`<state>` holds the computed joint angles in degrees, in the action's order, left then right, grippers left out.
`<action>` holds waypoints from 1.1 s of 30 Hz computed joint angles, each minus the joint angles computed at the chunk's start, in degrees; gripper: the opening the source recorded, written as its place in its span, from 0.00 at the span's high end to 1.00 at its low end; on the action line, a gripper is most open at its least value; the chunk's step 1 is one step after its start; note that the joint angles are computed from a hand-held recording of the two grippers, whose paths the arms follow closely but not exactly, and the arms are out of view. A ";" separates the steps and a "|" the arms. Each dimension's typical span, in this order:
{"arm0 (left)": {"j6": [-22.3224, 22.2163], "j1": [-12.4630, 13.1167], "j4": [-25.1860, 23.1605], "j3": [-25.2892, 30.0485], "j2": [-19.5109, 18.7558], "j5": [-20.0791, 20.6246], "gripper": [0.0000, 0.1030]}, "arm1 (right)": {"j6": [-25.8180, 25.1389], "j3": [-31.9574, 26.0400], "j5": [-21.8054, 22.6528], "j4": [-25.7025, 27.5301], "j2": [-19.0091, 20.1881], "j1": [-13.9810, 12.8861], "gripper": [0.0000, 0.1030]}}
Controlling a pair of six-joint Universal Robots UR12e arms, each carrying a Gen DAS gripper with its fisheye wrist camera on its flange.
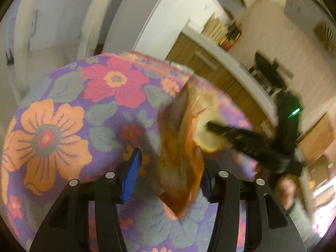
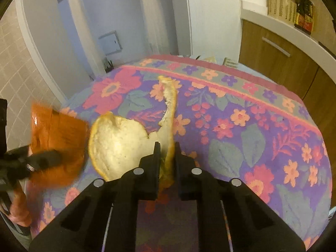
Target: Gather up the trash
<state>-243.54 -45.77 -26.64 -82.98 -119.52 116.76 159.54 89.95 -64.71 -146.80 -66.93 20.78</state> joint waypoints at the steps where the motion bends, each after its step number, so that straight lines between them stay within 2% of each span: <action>1: -0.15 -0.12 -3.18 1.09 -0.40 -0.07 0.61 | -0.08 0.71 -0.14 -1.16 -0.44 -0.16 0.92; 2: -0.36 -0.11 -4.55 1.53 -0.67 -0.68 0.75 | -0.12 1.60 -0.29 -2.99 -0.88 -0.27 0.93; 3: -0.54 -0.04 -4.73 1.56 -0.80 -1.34 0.97 | -0.15 2.57 -0.57 -5.17 -1.34 -0.39 0.93; 4: -0.69 0.02 -4.33 1.45 -0.96 -2.12 1.00 | -0.23 3.29 -0.88 -6.59 -1.78 -0.49 0.94; 8: 0.96 -0.56 -1.29 1.41 -1.19 -0.36 1.00 | -0.22 6.51 -1.47 -12.11 -3.83 -1.67 0.94; 11: 2.39 -0.80 -3.04 2.60 -1.31 -0.03 1.00 | 0.87 8.58 -1.06 -15.21 -5.31 -3.02 0.94; 14: 1.94 -0.71 -4.07 2.78 -1.29 -1.82 1.00 | 1.57 9.89 -0.83 -16.41 -6.37 -4.09 0.94; 17: 1.97 -1.05 -2.38 2.33 -1.50 -2.97 1.00 | 2.24 10.54 0.06 -15.94 -6.99 -5.06 0.94; 19: 2.29 -1.45 -3.58 2.53 -1.46 -2.26 0.99 | 2.82 10.89 0.46 -15.99 -7.11 -5.52 0.94; 20: 2.43 -1.89 -5.51 2.95 -1.42 -0.48 0.93 | 3.00 11.05 0.62 -16.07 -7.14 -5.63 0.94; 22: 1.38 -2.66 -11.68 3.95 -1.08 3.57 0.68 | 3.22 11.38 1.29 -16.01 -7.36 -5.92 0.94; 23: 0.31 -2.84 -13.58 4.03 -0.78 5.24 0.44 | 3.29 11.46 1.65 -16.05 -7.40 -6.02 0.94; 24: -0.72 -2.93 -14.86 3.83 -0.40 6.77 0.34 | 3.44 11.49 2.18 -16.08 -7.41 -6.15 0.94; 25: -1.70 -2.94 -15.68 3.46 0.03 7.81 0.33 | 3.65 11.55 2.51 -16.08 -7.44 -6.18 0.94; 26: -2.38 -2.51 -15.80 2.49 0.91 6.73 0.33 | 3.92 11.52 2.84 -15.97 -7.44 -6.25 0.94; 29: -0.93 -1.32 -12.44 -0.49 2.87 -1.04 0.33 | 3.98 11.54 3.28 -16.01 -7.48 -6.29 0.94; 33: 2.25 -2.90 -21.37 1.53 3.01 3.04 0.33 | 4.11 11.38 3.59 -16.12 -7.23 -6.23 0.94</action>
